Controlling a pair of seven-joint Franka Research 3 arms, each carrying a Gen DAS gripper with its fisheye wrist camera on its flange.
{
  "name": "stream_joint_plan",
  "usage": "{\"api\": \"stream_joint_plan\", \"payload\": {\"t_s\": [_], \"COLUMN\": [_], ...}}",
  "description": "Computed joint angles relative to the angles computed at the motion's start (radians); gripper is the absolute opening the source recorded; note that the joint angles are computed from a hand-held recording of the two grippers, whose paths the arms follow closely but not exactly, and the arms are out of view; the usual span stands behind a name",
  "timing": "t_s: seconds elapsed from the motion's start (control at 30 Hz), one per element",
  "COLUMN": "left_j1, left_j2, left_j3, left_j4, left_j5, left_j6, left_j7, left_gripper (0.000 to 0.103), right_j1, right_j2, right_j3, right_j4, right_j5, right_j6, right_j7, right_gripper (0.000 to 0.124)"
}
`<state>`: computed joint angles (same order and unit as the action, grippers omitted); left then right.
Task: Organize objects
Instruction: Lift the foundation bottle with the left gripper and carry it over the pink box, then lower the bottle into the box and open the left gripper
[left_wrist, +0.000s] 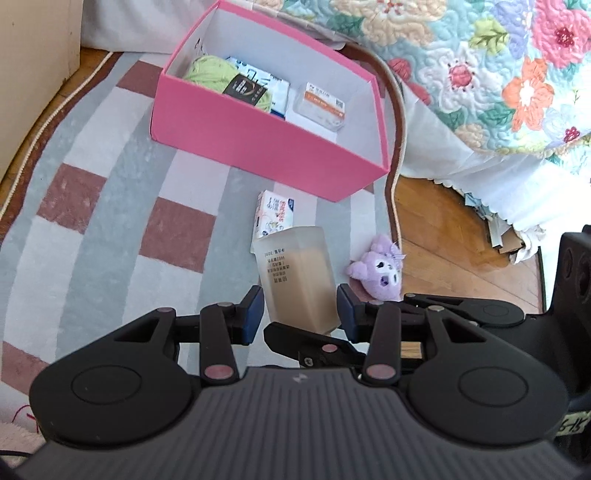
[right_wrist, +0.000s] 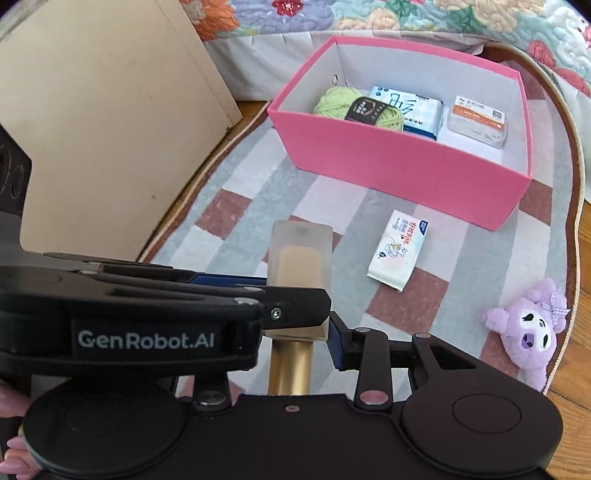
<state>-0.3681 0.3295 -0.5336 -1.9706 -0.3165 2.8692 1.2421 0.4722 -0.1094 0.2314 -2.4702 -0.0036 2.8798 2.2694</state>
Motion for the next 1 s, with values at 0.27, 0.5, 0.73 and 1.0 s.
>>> {"api": "stream_joint_plan", "payload": {"t_s": [0.27,0.5,0.73,1.0], "left_j1": [-0.006,-0.036,-0.07,-0.135], "left_j2": [-0.06,-0.096,-0.01,0.208], "left_j3": [0.014,0.045,0.081,0.134], "left_j4": [0.031,0.072,0.227,0.535], "left_j5": [-0.004,0.029,0.117,0.263], "left_j6": [-0.032,-0.006,-0.041,-0.102], "left_j7": [0.034,0.085,0.069,0.009], "left_gripper": [0.041,0.042,0.042,0.043], "right_j1": [-0.038,-0.102,-0.193,-0.262], "right_j2": [-0.069,-0.157,-0.168,-0.093], "right_j3": [0.029,0.066,0.102,0.065], "right_j4": [0.012,0.017,0.058,0.134], "right_j5": [-0.093,-0.178,-0.275,-0.396], "right_j6": [-0.013,-0.012,-0.033,-0.018], "right_j7": [0.056,0.086,0.135,0.164], "right_gripper": [0.042,0.042,0.042,0.042]}}
